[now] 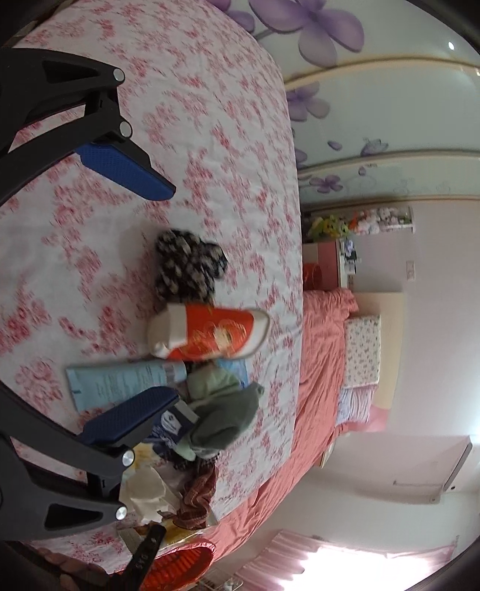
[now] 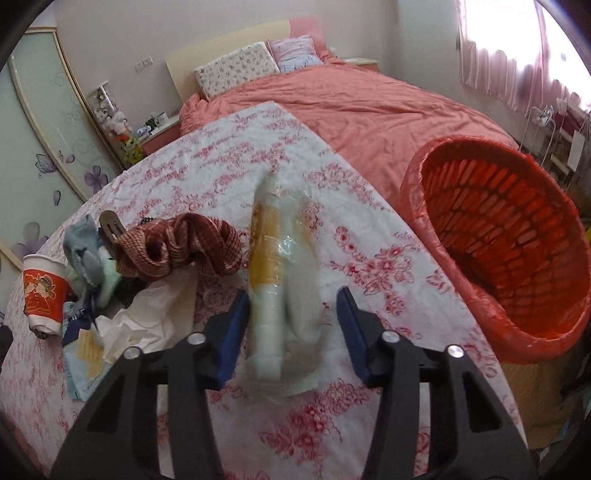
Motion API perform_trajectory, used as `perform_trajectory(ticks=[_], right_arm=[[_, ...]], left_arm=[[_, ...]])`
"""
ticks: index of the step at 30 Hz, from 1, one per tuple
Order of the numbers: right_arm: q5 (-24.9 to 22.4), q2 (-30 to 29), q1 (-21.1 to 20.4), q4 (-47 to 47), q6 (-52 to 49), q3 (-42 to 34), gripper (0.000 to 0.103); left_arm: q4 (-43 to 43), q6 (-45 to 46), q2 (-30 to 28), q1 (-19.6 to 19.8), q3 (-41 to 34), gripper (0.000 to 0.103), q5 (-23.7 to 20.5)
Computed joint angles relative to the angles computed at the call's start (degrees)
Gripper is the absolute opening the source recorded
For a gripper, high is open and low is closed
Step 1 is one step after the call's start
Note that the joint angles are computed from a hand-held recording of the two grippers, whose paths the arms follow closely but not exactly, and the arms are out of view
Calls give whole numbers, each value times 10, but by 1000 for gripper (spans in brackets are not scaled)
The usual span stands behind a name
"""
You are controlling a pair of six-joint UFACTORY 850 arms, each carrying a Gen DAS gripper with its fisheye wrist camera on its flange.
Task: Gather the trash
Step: 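Grasp the red paper cup with the left tool while the right tool grasps the snack bag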
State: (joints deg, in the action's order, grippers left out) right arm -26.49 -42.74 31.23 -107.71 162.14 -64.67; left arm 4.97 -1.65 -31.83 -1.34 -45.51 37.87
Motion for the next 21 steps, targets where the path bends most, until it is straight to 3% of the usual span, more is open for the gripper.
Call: perform_trajectory(ticks=[3, 8, 13, 19, 21], right_arm=[[0, -4, 0, 19, -34, -6, 33], [8, 1, -5, -21, 1, 3, 30], [11, 2, -9, -34, 6, 5, 30], [10, 3, -11, -58, 25, 8, 27], [11, 5, -12, -69, 38, 11, 24]], left_arm=[[-1, 5, -14, -10, -24, 88, -16], [-4, -1, -42, -18, -76, 77, -69], [-8, 12, -57, -24, -104, 73, -96], [39, -19, -74, -32, -129, 54, -137], [52, -28, -77, -32, -131, 43, -140]])
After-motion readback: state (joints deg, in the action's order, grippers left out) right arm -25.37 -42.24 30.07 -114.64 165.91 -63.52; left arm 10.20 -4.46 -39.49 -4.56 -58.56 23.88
